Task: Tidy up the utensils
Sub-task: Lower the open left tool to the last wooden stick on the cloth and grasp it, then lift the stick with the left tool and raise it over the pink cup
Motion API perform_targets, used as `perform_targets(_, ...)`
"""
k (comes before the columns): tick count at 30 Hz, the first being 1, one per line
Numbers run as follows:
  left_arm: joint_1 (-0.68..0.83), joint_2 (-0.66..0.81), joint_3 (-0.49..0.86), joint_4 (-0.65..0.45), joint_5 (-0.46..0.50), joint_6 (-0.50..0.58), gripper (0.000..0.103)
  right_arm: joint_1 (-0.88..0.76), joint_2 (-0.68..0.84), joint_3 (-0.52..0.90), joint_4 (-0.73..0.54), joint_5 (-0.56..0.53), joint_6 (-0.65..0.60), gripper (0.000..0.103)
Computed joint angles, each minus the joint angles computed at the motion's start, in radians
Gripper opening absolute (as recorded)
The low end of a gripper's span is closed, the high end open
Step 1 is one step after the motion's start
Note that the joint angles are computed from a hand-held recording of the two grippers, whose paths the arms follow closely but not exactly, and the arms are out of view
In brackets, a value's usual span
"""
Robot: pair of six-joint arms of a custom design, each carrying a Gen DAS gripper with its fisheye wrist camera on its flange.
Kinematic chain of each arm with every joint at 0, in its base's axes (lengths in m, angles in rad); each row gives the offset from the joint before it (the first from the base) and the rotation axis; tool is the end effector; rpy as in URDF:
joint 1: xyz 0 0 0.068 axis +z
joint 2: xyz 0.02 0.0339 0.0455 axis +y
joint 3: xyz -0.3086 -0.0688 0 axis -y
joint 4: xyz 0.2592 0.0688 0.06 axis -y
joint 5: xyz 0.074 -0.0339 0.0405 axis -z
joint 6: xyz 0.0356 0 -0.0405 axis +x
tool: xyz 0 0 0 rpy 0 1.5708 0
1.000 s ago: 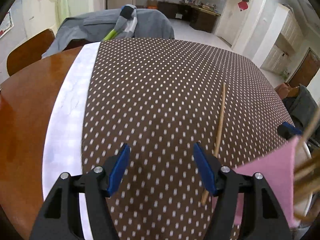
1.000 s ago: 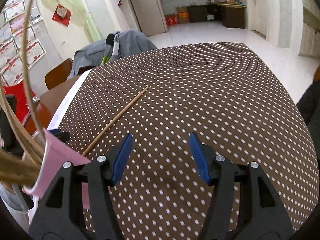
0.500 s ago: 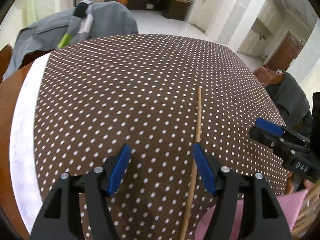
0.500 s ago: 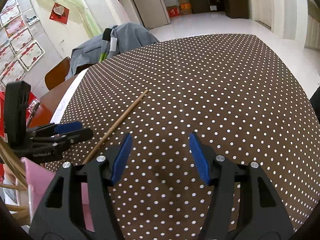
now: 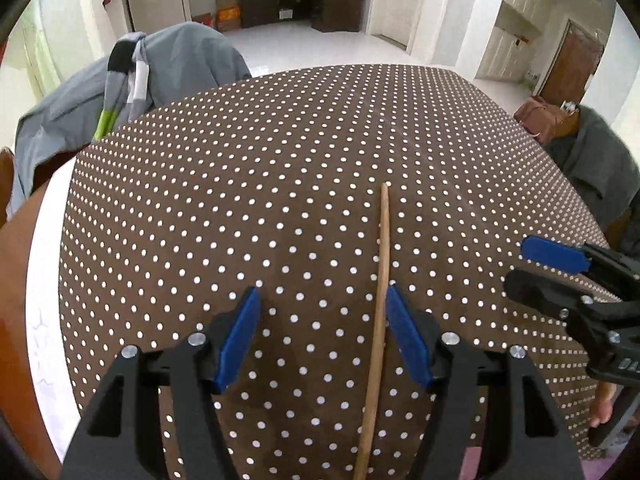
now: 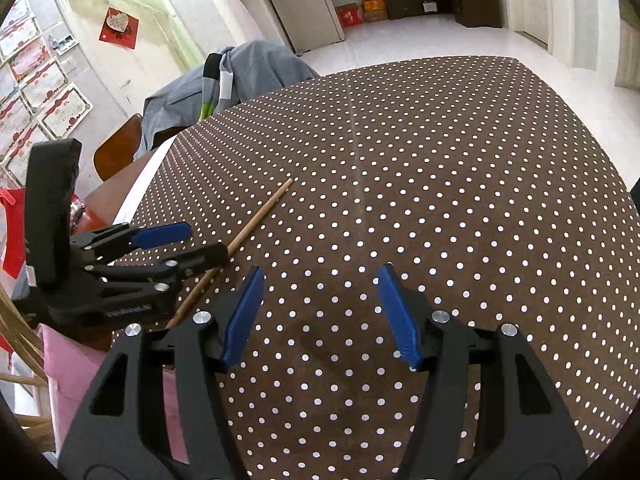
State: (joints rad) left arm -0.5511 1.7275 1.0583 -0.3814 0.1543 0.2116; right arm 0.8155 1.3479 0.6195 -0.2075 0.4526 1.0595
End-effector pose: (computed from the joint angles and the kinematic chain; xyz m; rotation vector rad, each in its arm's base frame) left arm 0.3063 -0.1947 0.2098 1.0317 2.4271 -0.3194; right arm 0.1814 0.1699 0.2013 0.4715 2.3561 0.3081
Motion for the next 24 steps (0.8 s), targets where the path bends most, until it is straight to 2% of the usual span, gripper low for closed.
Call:
perform_targets(4, -0.029, 0.001, 0.001, 0.012, -0.046, -0.001, 0.056, 0.008, 0.004, 0.0, 0.002, 0.003, 0.002, 0.059)
perform_targets(7, -0.035, -0.006, -0.005, 0.028, -0.077, -0.026, 0.037, 0.01, 0.016, 0.004, 0.005, 0.003, 0.003, 0.059)
perform_targets(8, -0.034, -0.004, 0.001, 0.029, -0.082, -0.038, 0.022, 0.01, 0.019, 0.003, 0.007, 0.0, 0.002, 0.059)
perform_targets(9, -0.032, -0.004, 0.006, 0.026, -0.079, -0.046, 0.012, 0.001, 0.035, 0.012, 0.016, -0.006, -0.005, 0.059)
perform_targets(13, -0.02, -0.014, -0.004, 0.033, -0.07, -0.048, 0.006, -0.002, 0.048, 0.01, 0.026, -0.014, -0.004, 0.059)
perform_targets(17, 0.01, -0.061, -0.08, 0.073, -0.066, -0.047, 0.005, -0.004, 0.048, 0.01, 0.026, -0.018, -0.004, 0.059)
perform_targets(20, 0.035, -0.1, -0.133, 0.1, -0.1, -0.063, 0.005, 0.002, 0.033, 0.002, 0.024, -0.014, 0.003, 0.059)
perform_targets(24, 0.102, -0.206, -0.207, 0.116, -0.054, -0.07, 0.005, 0.025, -0.013, -0.025, 0.006, 0.001, 0.04, 0.059)
